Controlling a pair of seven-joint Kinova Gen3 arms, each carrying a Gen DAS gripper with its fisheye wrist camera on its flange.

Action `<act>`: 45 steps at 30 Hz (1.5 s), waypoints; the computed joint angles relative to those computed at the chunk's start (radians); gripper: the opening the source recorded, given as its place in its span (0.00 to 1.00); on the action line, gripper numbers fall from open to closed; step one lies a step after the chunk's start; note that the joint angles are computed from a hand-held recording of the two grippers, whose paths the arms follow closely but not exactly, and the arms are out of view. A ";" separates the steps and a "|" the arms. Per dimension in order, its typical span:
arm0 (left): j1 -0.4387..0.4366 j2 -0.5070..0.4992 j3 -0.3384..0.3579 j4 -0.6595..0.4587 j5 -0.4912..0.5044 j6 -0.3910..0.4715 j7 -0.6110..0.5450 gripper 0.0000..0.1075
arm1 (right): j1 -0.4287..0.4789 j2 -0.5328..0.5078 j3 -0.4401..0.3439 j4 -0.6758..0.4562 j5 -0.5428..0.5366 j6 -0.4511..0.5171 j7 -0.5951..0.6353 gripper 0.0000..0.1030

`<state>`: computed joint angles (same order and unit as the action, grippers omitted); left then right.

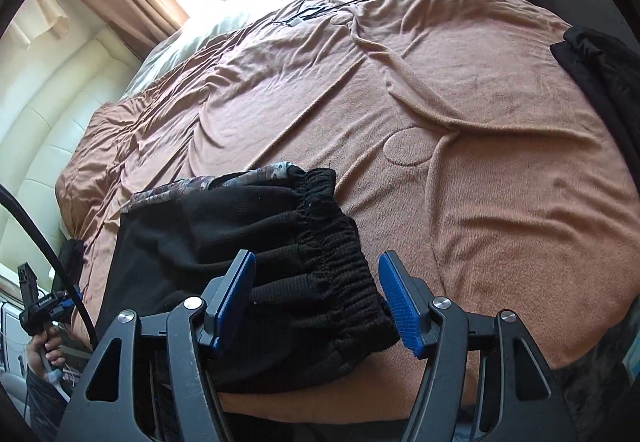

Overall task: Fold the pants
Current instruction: 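Open both tools to release the shorts on the bed, then grasp the black waistband with the right tool while the left tool grasps the floral edge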

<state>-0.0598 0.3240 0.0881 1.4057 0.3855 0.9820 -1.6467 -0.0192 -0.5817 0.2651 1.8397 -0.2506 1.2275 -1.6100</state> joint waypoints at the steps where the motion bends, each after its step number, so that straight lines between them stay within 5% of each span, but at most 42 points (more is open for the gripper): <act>1: 0.004 0.016 0.001 -0.019 -0.003 0.005 0.005 0.46 | 0.001 0.015 -0.008 -0.003 0.004 -0.005 -0.004 0.61; 21: 0.068 0.317 0.027 -0.452 -0.105 0.160 0.090 0.46 | 0.022 0.242 -0.128 -0.063 0.014 -0.093 -0.002 0.61; 37: 0.133 0.577 0.022 -0.881 -0.176 0.360 0.116 0.46 | 0.020 0.340 -0.219 -0.130 0.129 -0.037 -0.086 0.60; 40: 0.141 0.614 0.016 -0.948 -0.191 0.388 0.118 0.46 | 0.015 0.346 -0.216 -0.121 0.125 -0.051 -0.084 0.40; 45: 0.140 0.641 0.019 -0.986 -0.196 0.398 0.101 0.46 | 0.014 0.329 -0.227 -0.103 0.150 -0.077 -0.093 0.25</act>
